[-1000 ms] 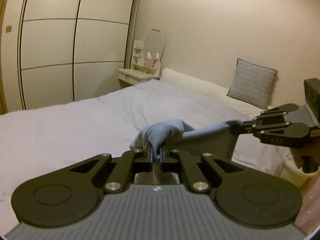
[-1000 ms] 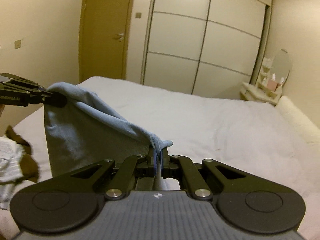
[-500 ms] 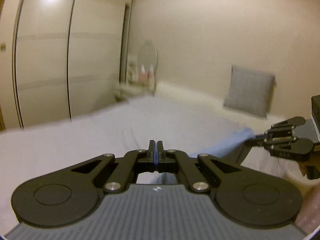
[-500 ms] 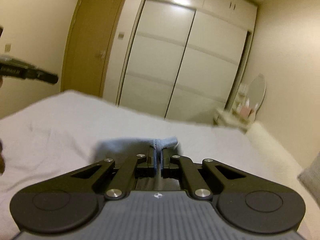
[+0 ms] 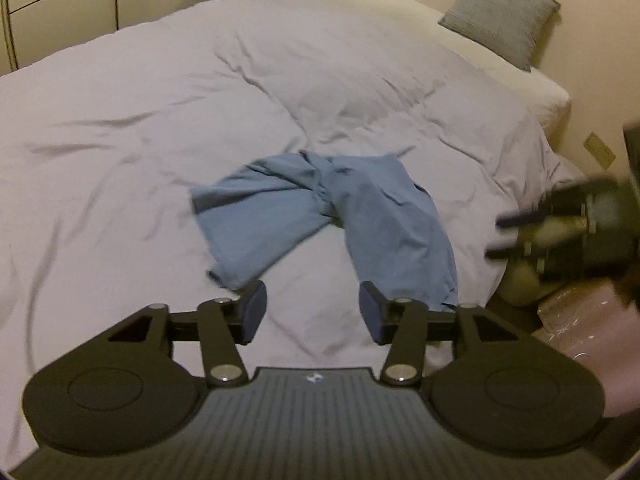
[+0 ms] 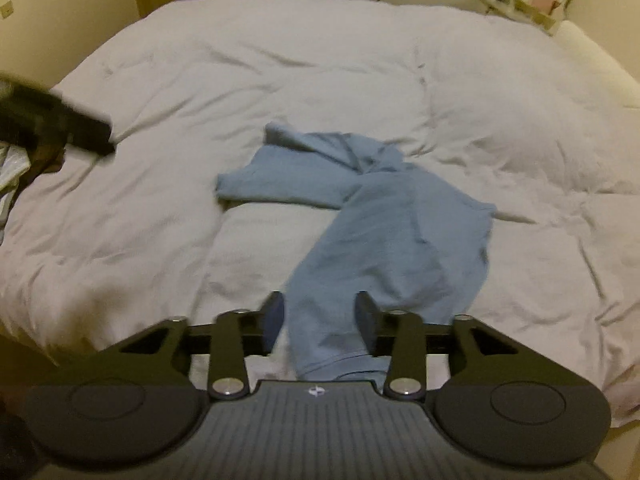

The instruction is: Fold clothes

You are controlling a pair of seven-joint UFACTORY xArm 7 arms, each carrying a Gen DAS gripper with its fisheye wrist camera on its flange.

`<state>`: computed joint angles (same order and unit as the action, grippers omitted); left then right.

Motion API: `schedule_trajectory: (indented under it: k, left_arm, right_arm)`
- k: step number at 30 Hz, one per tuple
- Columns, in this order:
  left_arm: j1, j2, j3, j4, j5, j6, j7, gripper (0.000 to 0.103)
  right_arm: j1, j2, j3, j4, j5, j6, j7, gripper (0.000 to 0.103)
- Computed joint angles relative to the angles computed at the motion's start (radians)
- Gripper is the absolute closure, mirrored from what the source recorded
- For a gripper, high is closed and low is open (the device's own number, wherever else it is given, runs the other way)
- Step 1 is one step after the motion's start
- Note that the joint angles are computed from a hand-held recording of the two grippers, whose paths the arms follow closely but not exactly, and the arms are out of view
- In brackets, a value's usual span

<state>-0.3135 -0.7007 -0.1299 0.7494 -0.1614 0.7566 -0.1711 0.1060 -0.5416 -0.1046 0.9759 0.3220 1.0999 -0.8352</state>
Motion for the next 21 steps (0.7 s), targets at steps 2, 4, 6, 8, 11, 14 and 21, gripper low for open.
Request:
schedule_trajectory:
  k: [2, 4, 6, 8, 11, 14, 21]
  left_arm:
    - [-0.012, 0.049, -0.033, -0.01, -0.016, -0.074, -0.031, 0.05]
    - [-0.035, 0.097, -0.056, -0.018, 0.0, -0.133, -0.09, 0.045]
    - [-0.004, 0.208, -0.131, 0.034, 0.025, -0.209, -0.162, 0.043]
    - [0.026, 0.305, -0.198, 0.082, 0.101, -0.259, -0.282, 0.043]
    - [0.069, 0.424, -0.292, 0.148, 0.229, -0.29, -0.504, 0.043]
    - [0.08, 0.515, -0.357, 0.208, 0.355, -0.239, -0.698, 0.043]
    - [0.0, 0.564, -0.367, 0.246, 0.473, -0.097, -0.947, 0.038]
  right_arm:
    - [-0.002, 0.045, -0.01, 0.051, -0.01, -0.009, -0.026, 0.058]
    - [0.002, 0.121, -0.028, 0.118, -0.006, -0.025, -0.093, 0.052]
    - [-0.122, 0.172, 0.046, 0.181, 0.055, 0.016, -0.233, 0.047]
    - [-0.324, 0.282, 0.199, 0.275, 0.133, 0.047, -0.423, 0.046]
    - [-0.366, 0.412, 0.231, 0.358, 0.126, 0.049, -0.736, 0.046]
    - [-0.101, 0.498, -0.026, 0.368, 0.077, 0.004, -1.05, 0.046]
    - [-0.133, 0.609, -0.017, 0.314, 0.112, -0.024, -1.598, 0.046]
